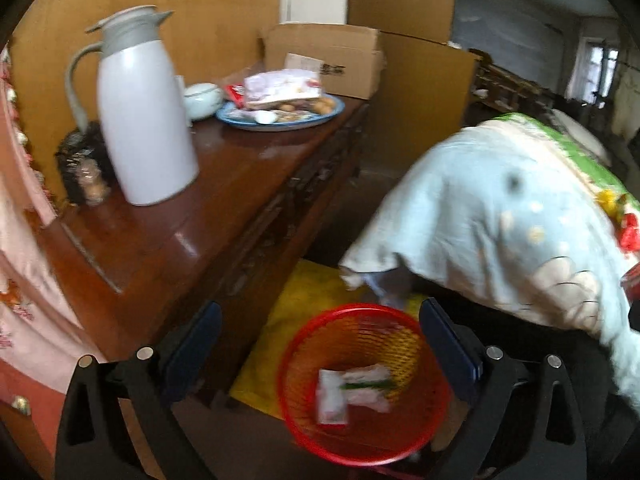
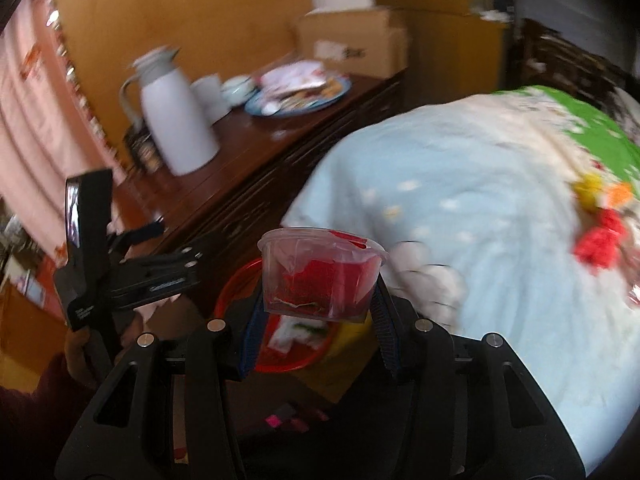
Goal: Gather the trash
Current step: 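Carry carton and cup to the red wastebasket and release both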
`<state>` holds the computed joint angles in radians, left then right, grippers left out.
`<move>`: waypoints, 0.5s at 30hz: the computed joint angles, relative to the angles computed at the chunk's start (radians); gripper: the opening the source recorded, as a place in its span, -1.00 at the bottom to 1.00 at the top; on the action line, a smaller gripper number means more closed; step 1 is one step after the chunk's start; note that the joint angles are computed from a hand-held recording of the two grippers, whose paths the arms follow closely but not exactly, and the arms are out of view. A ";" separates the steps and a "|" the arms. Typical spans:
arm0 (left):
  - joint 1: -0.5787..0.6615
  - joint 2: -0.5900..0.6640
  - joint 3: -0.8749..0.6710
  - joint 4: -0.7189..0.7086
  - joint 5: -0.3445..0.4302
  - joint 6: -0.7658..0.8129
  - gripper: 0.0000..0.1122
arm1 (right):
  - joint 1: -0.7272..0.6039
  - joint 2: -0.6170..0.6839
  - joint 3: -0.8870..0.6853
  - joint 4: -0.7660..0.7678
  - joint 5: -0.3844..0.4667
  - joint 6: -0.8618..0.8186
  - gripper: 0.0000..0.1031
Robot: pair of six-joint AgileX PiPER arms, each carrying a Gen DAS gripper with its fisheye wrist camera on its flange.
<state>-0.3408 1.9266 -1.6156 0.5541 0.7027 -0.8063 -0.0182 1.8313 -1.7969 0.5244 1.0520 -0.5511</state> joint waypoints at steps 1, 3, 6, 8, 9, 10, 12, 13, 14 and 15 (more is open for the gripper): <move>0.003 0.003 0.003 0.017 0.007 -0.014 0.73 | 0.026 0.024 -0.021 -0.009 0.007 0.005 -0.06; 0.016 0.009 0.004 0.022 0.016 -0.020 0.73 | 0.065 0.068 -0.064 -0.028 0.024 0.021 -0.05; 0.032 0.026 0.003 0.036 0.040 -0.037 0.73 | 0.108 0.162 -0.155 -0.037 0.074 0.045 -0.04; 0.041 0.040 -0.007 0.039 0.063 -0.038 0.73 | 0.118 0.225 -0.231 -0.017 0.135 0.062 0.18; 0.047 0.046 -0.010 0.034 0.073 -0.032 0.73 | 0.119 0.237 -0.245 -0.010 0.146 0.069 0.27; 0.050 0.049 -0.013 0.030 0.078 -0.027 0.73 | 0.118 0.237 -0.244 -0.001 0.145 0.072 0.37; 0.052 0.052 -0.015 0.022 0.083 -0.020 0.73 | 0.114 0.225 -0.231 0.002 0.138 0.060 0.40; 0.052 0.054 -0.017 0.015 0.085 -0.012 0.73 | 0.115 0.210 -0.216 -0.005 0.124 0.056 0.40; 0.052 0.055 -0.023 0.000 0.087 0.007 0.73 | 0.113 0.192 -0.196 -0.006 0.108 0.051 0.40; 0.048 0.056 -0.030 -0.010 0.091 0.018 0.73 | 0.107 0.180 -0.182 -0.004 0.099 0.044 0.40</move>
